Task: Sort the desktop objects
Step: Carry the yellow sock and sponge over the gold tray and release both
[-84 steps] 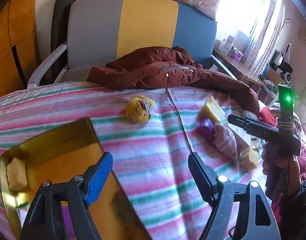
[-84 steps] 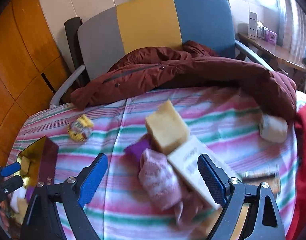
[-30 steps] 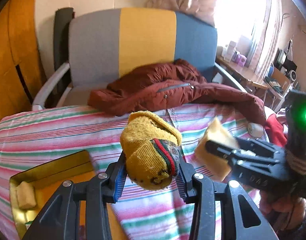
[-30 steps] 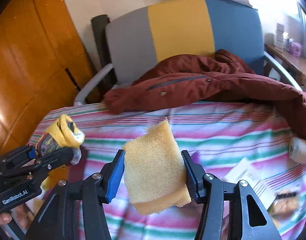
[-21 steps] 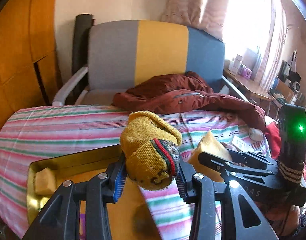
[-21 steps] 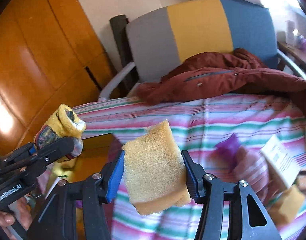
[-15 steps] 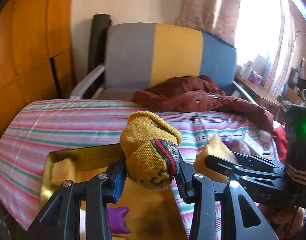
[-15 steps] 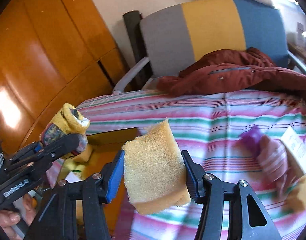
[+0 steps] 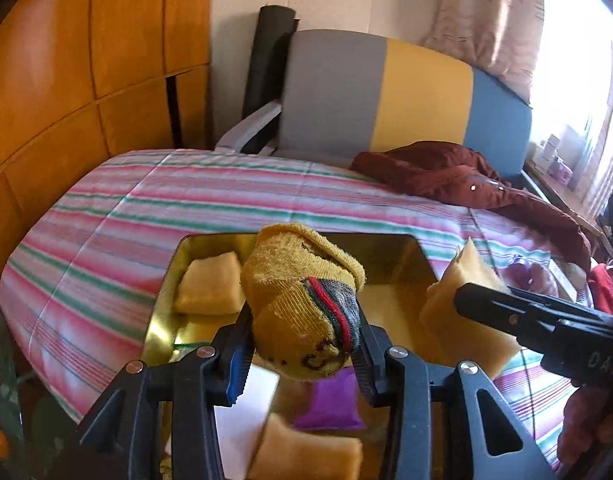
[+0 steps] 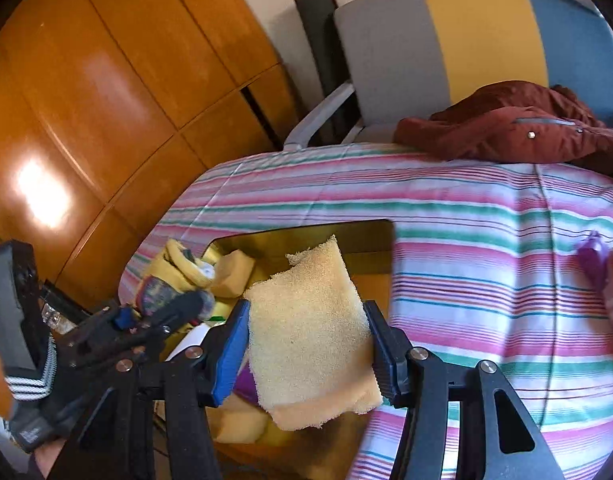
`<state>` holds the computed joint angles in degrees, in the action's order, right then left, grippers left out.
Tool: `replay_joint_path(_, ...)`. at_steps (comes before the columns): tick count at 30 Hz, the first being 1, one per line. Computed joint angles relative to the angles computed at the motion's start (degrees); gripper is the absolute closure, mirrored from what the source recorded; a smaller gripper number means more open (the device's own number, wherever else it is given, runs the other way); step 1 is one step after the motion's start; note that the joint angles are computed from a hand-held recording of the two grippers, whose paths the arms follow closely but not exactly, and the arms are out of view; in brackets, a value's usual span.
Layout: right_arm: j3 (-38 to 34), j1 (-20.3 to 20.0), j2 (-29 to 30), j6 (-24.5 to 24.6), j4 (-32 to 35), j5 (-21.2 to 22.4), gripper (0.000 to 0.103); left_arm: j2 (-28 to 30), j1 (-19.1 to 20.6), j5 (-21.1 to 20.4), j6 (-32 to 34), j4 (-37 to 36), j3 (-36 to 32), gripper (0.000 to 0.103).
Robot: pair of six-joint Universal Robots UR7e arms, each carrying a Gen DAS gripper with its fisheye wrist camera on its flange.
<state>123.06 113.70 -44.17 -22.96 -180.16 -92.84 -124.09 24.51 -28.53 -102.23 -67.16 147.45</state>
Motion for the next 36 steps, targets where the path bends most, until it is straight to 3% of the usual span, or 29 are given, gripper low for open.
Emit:
replay_joint_path(7, -1.56, 2.51, 3.00, 1.33, 1.28, -0.79, 0.046, -8.44, -0.82, -1.61, -3.96, 6.30, 1.07, 0.060)
replay_joint_path(12, -2.66, 3.43, 4.65, 2.26, 1.82, -1.18, 0.046, -15.50, -4.27, -3.51, -11.87, 17.69, -0.10, 0.060)
replay_joint_path(17, -3.13, 3.62, 5.74, 2.87, 1.87, -1.47, 0.046, -17.40, -6.80, -5.31, -17.72, 25.65, -1.14, 0.060)
replay_joint_path(22, -4.45, 3.98, 7.38, 3.85, 2.07, -1.88, 0.046, -17.62, -3.21, -3.50, -11.33, 19.82, 0.32, 0.060)
replay_joint_path(30, -6.45, 4.38, 9.35, 4.68, 3.33, -2.85, 0.046, -15.87, 5.34, 0.92, 3.70, 2.68, 2.92, 0.059)
replay_joint_path(36, -8.42, 4.56, 10.94, 6.51, 4.20, -3.27, 0.040, -15.38, 11.27, 1.57, 17.00, -14.23, 5.52, 0.046)
